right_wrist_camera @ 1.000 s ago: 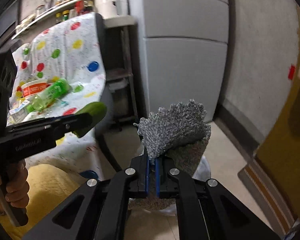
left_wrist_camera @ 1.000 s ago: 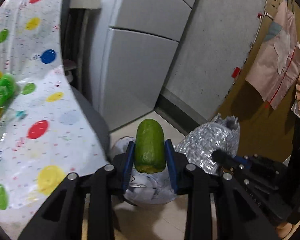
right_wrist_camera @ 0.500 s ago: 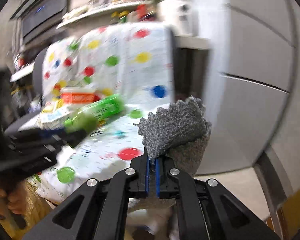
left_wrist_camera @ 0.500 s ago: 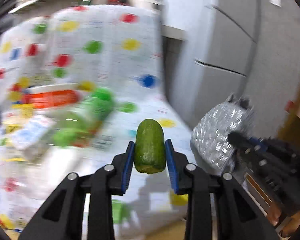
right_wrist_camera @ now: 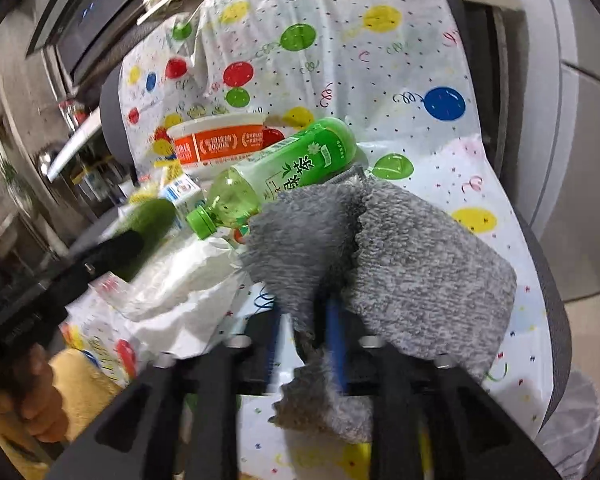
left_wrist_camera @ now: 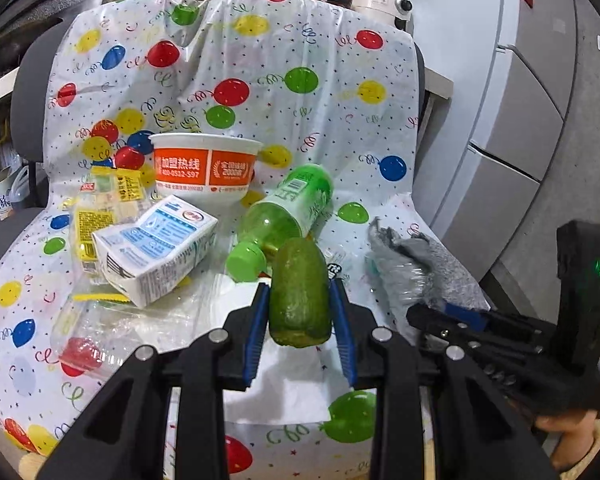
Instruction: Collect trash
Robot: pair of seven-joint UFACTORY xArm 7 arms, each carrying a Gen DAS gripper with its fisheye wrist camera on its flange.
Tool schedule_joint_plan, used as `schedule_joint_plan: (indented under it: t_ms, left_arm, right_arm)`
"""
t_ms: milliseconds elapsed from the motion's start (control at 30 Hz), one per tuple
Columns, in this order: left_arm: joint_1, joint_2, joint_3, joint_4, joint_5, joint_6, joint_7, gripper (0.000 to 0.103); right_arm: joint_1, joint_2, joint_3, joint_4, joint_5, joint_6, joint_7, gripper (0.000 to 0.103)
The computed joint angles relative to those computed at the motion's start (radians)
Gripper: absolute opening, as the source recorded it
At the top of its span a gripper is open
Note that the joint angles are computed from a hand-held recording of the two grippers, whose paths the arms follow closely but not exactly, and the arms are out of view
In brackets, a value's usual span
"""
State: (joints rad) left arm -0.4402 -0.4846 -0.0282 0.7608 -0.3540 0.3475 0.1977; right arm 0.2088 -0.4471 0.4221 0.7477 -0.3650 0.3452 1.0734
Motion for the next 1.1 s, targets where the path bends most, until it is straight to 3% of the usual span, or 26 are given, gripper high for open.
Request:
schedule_joint_plan:
  t_ms: [33,100,200,267,400,500,600,633,667,700,767,833,1100]
  left_arm:
    - [-0.007,-0.001,0.005,-0.001,-0.006,0.002,0.005,0.029]
    - [-0.018,0.000,0.009,0.000,-0.016,0.002,0.013,0.029]
    - [-0.022,-0.009,0.009,-0.005,-0.021,0.000,0.019,0.029]
    - [-0.022,-0.013,0.009,-0.006,-0.022,-0.003,0.020,0.029]
    - [-0.024,-0.012,0.009,-0.007,-0.023,-0.010,0.018,0.029]
    - [-0.028,-0.007,0.013,-0.007,-0.028,-0.008,0.022,0.029]
    - [-0.027,-0.002,0.014,-0.006,-0.030,-0.004,0.026,0.029]
    - [-0.024,-0.001,0.012,-0.006,-0.027,-0.005,0.025,0.029]
    - [-0.022,-0.001,0.011,-0.006,-0.026,-0.005,0.025,0.029]
    - [-0.019,-0.001,0.009,-0.006,-0.024,-0.007,0.025,0.029]
    - [-0.019,-0.001,0.011,-0.005,-0.024,-0.009,0.027,0.029]
    - [-0.018,0.001,0.011,-0.004,-0.025,-0.009,0.024,0.029]
    - [-0.072,-0.034,0.014,-0.008,-0.059,-0.014,0.060,0.029]
  right_arm:
    - [0.012,-0.002,-0.016,-0.010,0.018,-0.026,-0.001,0.049]
    - [0.018,-0.018,-0.024,-0.024,0.038,-0.046,0.003,0.049]
    - [-0.044,-0.028,0.041,0.018,-0.018,0.034,0.038,0.049]
    - [-0.089,-0.037,0.097,0.059,-0.088,0.129,0.069,0.065]
    - [-0.139,-0.016,0.176,0.132,-0.249,0.328,0.119,0.084]
    - [-0.118,0.025,0.152,0.141,-0.281,0.381,0.119,0.085]
    - [-0.073,0.096,0.090,0.145,-0.237,0.386,0.103,0.085]
    - [-0.059,0.104,0.076,0.142,-0.233,0.382,0.109,0.080]
    - [-0.047,0.102,0.064,0.134,-0.239,0.372,0.122,0.065]
    - [-0.043,0.094,0.067,0.132,-0.266,0.385,0.152,0.060]
    - [-0.021,0.073,0.051,0.123,-0.295,0.376,0.175,0.028]
    - [-0.001,0.046,0.036,0.115,-0.319,0.368,0.193,0.017]
    - [-0.015,-0.175,0.068,0.087,-0.369,0.410,0.256,0.013]
